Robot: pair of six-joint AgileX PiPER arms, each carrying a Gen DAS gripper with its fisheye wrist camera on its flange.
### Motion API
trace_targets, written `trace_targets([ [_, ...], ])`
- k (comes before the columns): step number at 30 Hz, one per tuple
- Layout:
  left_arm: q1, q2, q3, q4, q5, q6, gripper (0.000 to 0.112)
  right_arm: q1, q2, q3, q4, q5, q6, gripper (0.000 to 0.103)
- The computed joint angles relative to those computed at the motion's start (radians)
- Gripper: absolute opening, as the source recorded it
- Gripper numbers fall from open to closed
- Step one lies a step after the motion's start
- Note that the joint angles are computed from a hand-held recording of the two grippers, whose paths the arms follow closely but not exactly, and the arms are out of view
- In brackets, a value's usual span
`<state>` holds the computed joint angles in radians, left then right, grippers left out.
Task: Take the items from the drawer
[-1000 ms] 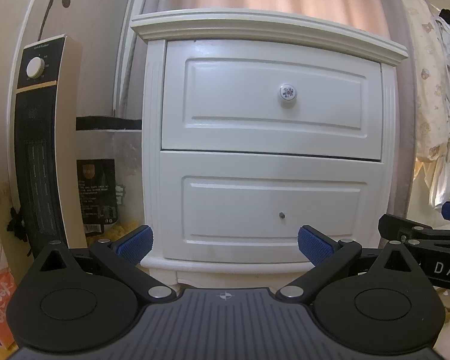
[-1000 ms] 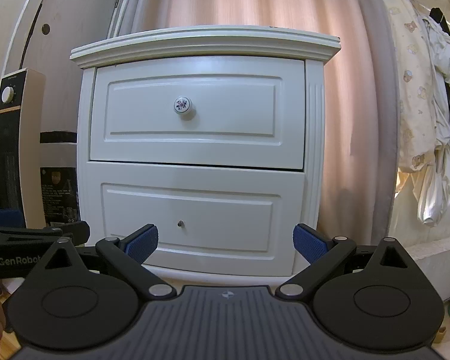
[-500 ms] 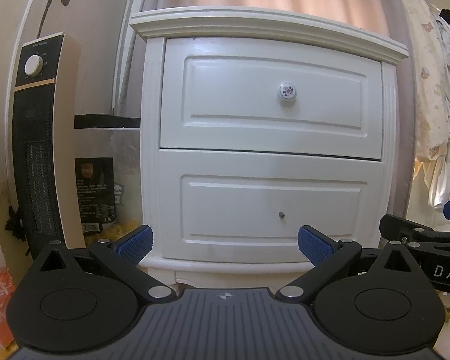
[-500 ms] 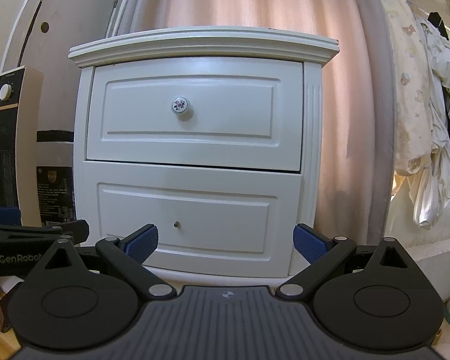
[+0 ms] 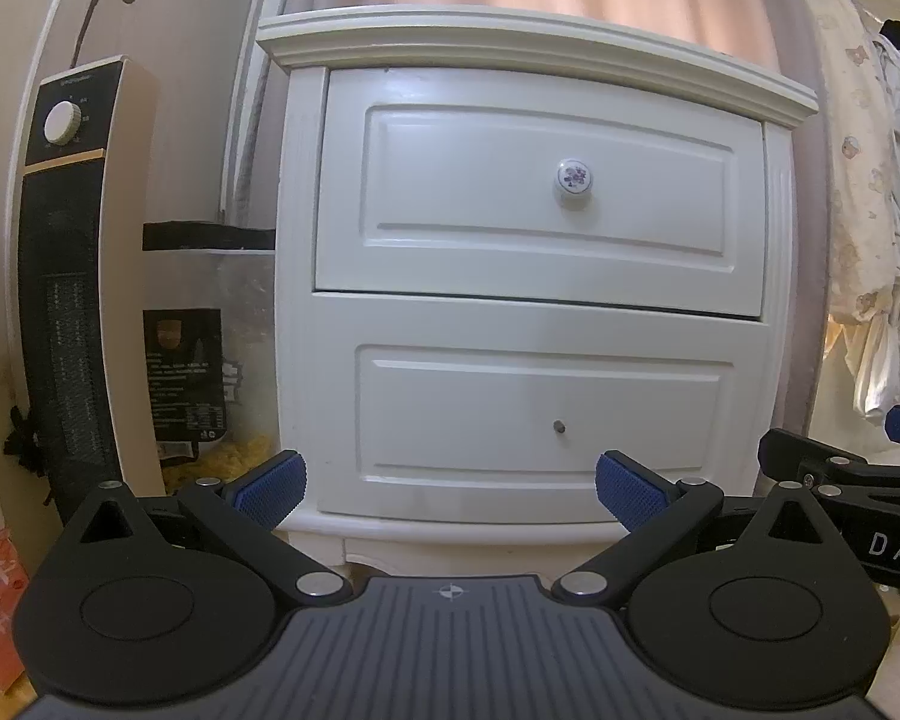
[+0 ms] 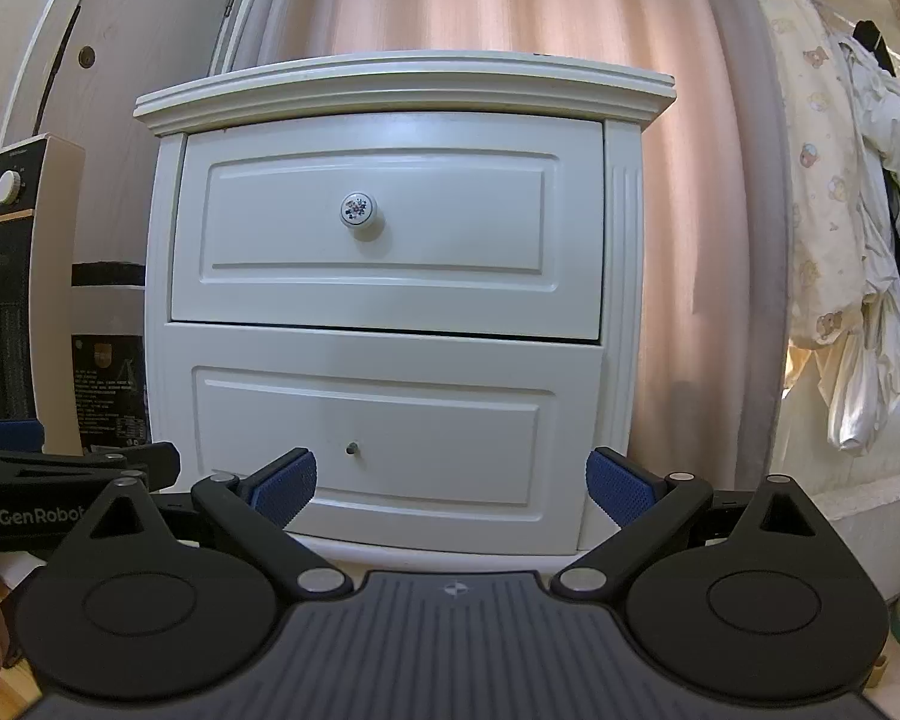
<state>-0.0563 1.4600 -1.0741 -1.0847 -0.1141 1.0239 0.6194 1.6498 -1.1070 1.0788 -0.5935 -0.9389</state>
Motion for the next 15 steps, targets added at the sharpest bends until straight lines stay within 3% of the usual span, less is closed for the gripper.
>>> trace_targets([
  [15, -0.002, -0.007, 0.009, 0.042, -0.005, -0.055, 0.103, 0.005, -0.005, 0.014, -0.031, -0.017, 0.026, 0.103],
])
